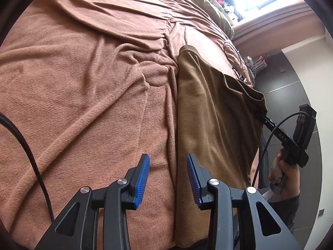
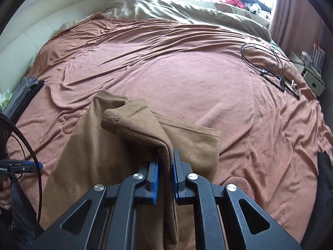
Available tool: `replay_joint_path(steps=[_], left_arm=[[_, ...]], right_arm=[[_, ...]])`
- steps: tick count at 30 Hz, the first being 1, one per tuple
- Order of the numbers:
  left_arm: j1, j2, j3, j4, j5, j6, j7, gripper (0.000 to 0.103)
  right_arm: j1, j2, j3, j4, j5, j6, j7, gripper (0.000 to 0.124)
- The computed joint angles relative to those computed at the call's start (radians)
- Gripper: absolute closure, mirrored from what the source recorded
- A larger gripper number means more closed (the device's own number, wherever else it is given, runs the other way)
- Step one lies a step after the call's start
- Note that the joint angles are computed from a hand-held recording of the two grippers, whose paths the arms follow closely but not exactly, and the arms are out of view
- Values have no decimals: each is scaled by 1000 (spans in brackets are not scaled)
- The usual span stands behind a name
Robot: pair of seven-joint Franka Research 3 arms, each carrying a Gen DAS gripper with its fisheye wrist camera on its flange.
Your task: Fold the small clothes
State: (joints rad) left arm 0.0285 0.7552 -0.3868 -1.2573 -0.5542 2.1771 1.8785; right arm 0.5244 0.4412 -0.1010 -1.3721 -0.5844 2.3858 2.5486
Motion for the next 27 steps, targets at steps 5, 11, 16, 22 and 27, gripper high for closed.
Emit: replay_joint_path(steps=[5,11,16,22,27], left_arm=[[-25,22,5,37,28,-11,-19,65],[-44,34,9,55,59,-14,-40,65],[-53,40,12,60,79,-12,-55,65],[-53,38,7,52,85,0,-56,65],[-48,33,-3,37,75,5,-44,65]], right_arm=[[-31,-41,-3,-105,29,104,79,116],[-72,-49,1,-164,103,174,106,116],[-69,-45,-19,-161,119,150,155,109],[-47,-68,-17,-147,75,46,211,81],[-54,-148,14,-248,34,115,265,59]])
